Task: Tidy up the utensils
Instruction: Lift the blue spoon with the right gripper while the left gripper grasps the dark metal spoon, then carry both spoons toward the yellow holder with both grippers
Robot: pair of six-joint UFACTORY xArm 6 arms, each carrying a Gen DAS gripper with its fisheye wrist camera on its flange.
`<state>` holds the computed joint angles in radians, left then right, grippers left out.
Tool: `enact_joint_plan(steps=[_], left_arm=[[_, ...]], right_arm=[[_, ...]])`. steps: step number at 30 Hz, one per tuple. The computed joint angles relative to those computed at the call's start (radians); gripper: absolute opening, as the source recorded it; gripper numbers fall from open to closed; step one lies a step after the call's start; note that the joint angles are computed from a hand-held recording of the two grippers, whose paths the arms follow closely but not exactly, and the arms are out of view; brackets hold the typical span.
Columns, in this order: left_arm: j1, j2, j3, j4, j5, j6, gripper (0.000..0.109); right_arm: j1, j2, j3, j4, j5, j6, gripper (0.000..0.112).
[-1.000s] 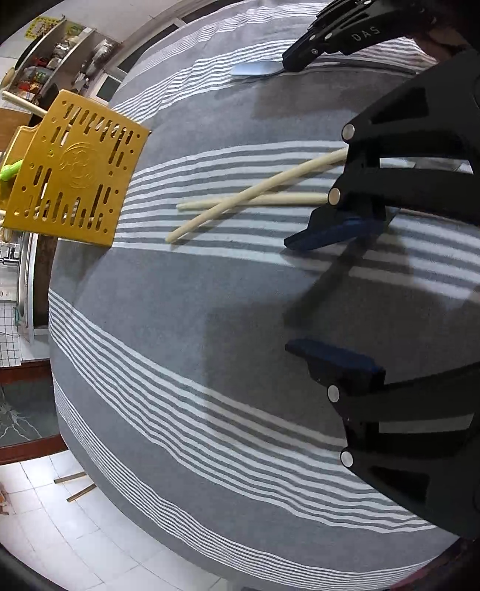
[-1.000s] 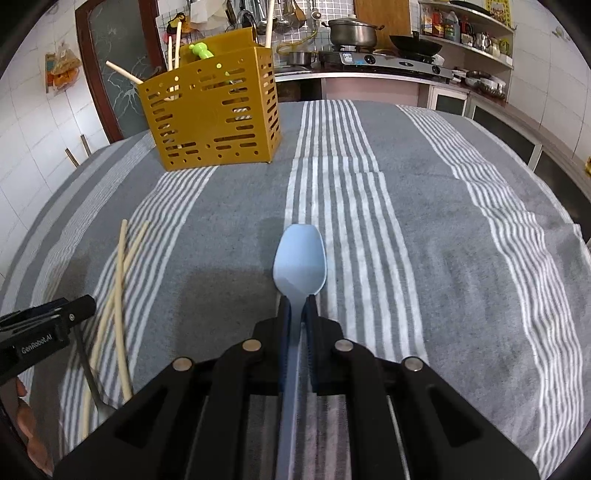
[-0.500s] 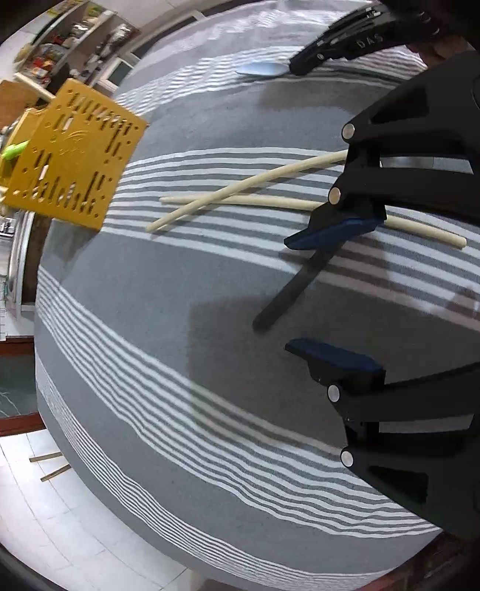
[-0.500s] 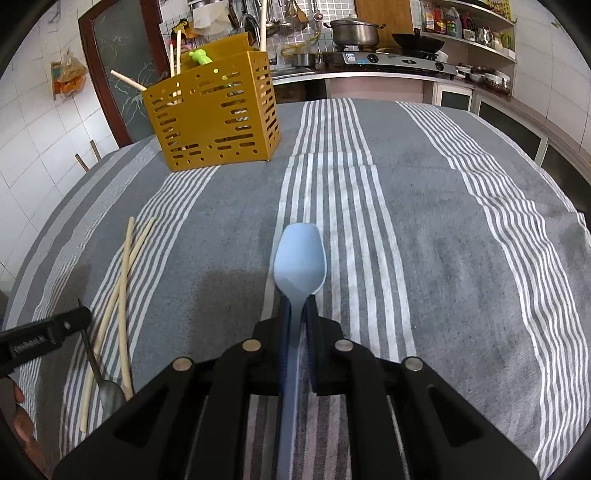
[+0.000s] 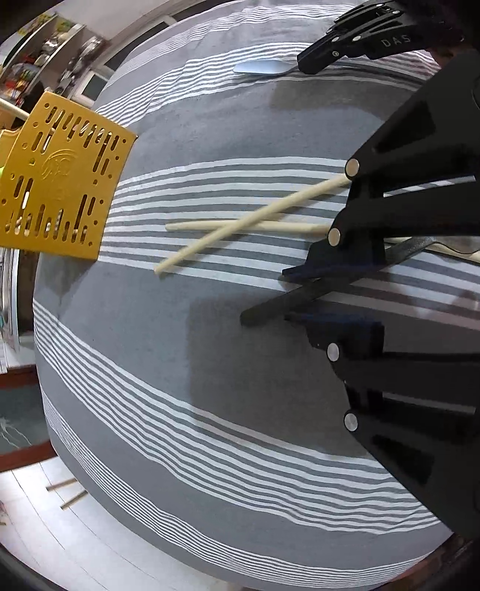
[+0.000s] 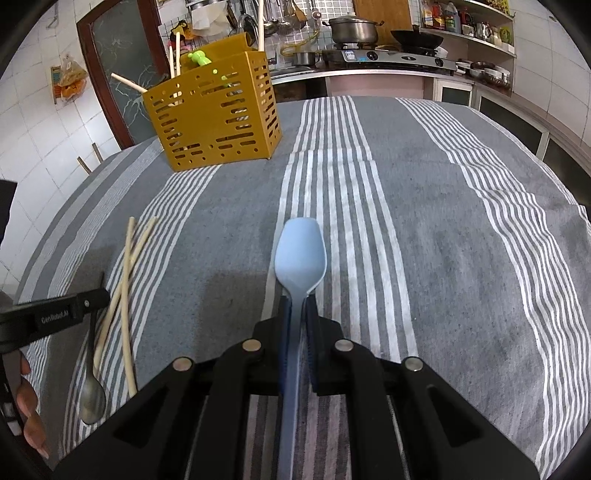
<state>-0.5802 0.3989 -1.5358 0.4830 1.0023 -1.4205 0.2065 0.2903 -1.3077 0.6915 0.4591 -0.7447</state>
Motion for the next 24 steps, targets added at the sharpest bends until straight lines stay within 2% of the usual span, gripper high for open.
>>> enact_joint_plan(steps=[5, 9, 14, 18, 20, 24], left_arm=[[0.022, 0.011, -0.014, 0.005, -0.017, 0.083, 0.014], [0.044, 0.039, -0.056, -0.009, -0.025, 0.196, 0.011], [0.067, 0.043, -0.058, -0.014, -0.067, 0.269, 0.008], [0.076, 0.000, 0.007, -0.004, -0.153, 0.269, 0.008], [0.074, -0.032, 0.048, 0.031, -0.195, 0.241, 0.008], [0.075, -0.110, 0.126, 0.136, -0.261, 0.150, 0.008]], right_arm=[[0.008, 0.015, -0.023, -0.093, 0.002, 0.091, 0.009], [0.006, 0.038, -0.068, -0.183, 0.042, 0.167, 0.009], [0.001, 0.080, -0.145, -0.229, 0.106, 0.218, 0.009], [-0.004, 0.087, -0.158, -0.196, 0.109, 0.214, 0.009], [-0.004, 0.071, -0.132, -0.164, 0.069, 0.205, 0.009], [0.007, 0.030, -0.077, 0.015, -0.001, 0.090, 0.009]])
